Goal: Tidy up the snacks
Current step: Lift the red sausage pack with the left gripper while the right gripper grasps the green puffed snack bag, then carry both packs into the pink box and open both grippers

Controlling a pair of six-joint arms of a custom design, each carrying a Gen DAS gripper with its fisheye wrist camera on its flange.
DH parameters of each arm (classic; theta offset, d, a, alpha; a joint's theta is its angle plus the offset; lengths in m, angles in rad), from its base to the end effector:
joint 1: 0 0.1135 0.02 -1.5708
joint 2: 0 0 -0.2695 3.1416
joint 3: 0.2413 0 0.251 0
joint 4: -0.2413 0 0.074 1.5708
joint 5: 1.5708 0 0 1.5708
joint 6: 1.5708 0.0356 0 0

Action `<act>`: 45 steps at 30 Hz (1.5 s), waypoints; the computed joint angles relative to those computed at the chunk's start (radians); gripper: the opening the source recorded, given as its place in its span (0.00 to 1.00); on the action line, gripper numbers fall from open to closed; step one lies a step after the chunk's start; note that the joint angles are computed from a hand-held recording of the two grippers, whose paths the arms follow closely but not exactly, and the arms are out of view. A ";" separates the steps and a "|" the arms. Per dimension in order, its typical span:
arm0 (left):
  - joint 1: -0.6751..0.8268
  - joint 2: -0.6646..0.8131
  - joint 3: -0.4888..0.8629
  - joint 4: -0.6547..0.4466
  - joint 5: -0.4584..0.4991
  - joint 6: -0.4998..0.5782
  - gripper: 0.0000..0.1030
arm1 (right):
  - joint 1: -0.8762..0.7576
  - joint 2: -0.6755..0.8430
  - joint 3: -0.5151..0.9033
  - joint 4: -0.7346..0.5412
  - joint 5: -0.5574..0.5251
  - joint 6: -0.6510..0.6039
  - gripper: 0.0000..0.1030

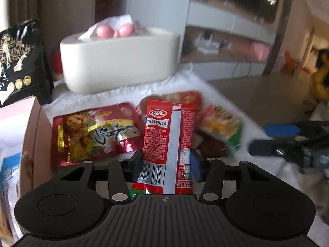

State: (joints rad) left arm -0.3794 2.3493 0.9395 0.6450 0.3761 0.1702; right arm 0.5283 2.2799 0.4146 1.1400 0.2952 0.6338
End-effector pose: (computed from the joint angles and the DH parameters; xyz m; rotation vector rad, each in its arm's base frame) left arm 0.3526 -0.1547 0.0003 0.8120 2.1854 -0.5433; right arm 0.2324 0.1236 -0.0043 0.2711 2.2573 0.2782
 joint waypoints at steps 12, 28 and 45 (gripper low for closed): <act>0.082 -0.282 -0.366 0.156 0.130 0.026 0.51 | -0.103 0.021 0.226 -0.283 -0.080 -0.173 0.72; 0.549 -0.407 -0.704 -0.018 0.323 0.387 0.51 | 0.316 -0.389 0.003 -0.485 -0.022 -0.082 0.66; 0.840 -0.971 -0.680 -0.276 0.371 0.331 0.51 | 0.602 -0.461 0.363 -0.792 0.027 -0.288 0.66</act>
State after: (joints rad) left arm 0.4608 1.3781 0.2594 0.3689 0.7472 0.5011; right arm 1.1306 1.8190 0.7774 0.3480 0.3225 0.3455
